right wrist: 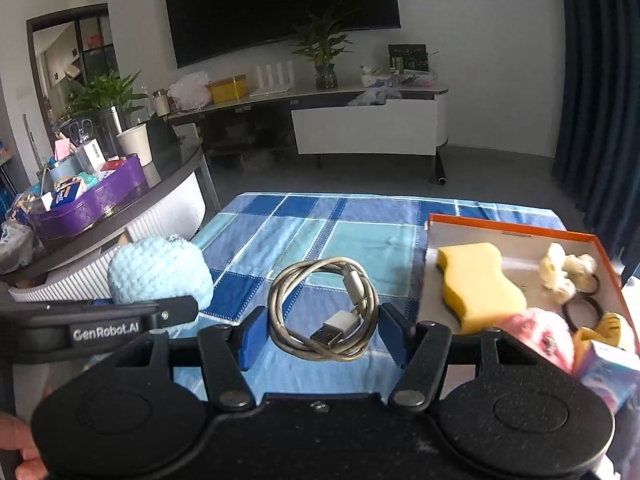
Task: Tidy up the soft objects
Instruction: 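Carry the knit ball with the left tool while the right tool carries the cable over the box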
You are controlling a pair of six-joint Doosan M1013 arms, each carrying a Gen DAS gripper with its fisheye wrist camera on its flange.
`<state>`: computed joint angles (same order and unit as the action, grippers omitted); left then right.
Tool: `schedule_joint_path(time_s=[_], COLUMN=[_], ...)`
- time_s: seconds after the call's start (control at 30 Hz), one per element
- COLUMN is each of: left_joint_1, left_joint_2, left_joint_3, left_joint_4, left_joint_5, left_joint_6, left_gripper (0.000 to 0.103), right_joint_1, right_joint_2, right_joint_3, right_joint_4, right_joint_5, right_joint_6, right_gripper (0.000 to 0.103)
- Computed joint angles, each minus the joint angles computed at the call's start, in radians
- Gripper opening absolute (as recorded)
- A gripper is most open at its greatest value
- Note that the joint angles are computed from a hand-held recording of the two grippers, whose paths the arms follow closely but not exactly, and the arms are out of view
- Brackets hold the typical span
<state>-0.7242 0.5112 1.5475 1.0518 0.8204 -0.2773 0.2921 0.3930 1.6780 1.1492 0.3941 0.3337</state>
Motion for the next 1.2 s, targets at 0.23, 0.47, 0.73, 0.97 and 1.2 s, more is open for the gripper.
schedule_joint_path(time_s=[0.23, 0.47, 0.73, 0.97, 1.2], left_joint_1=[-0.023, -0.035, -0.047, -0.051, -0.051], left_joint_2=[0.003, 0.012, 0.020, 0.027, 0.036], left_joint_3=[-0.016, -0.031, -0.052, -0.068, -0.084], left_joint_4=[0.011, -0.007, -0.001, -0.002, -0.013], left_joint_5=[0.025, 0.014, 0.005, 0.004, -0.003], left_joint_6=[0.007, 0.041, 0.067, 0.091, 0.117], left_gripper=[0.056, 0.056, 0.056, 0.056, 0.056], right_joint_1=[-0.031, -0.050, -0.070, -0.083, -0.093], right_joint_2=[-0.045, -0.071, -0.090, -0.098, -0.103], right_joint_3=[0.054, 0.086, 0.106, 0.115, 0.119], right_joint_4=[0.080, 0.164, 0.227, 0.268, 0.287], right_joint_5=[0.002, -0.009, -0.015, -0.018, -0.023], right_joint_6=[-0.084, -0.160, -0.214, -0.243, -0.247], right_gripper=[0.072, 0.072, 0.072, 0.072, 0.072])
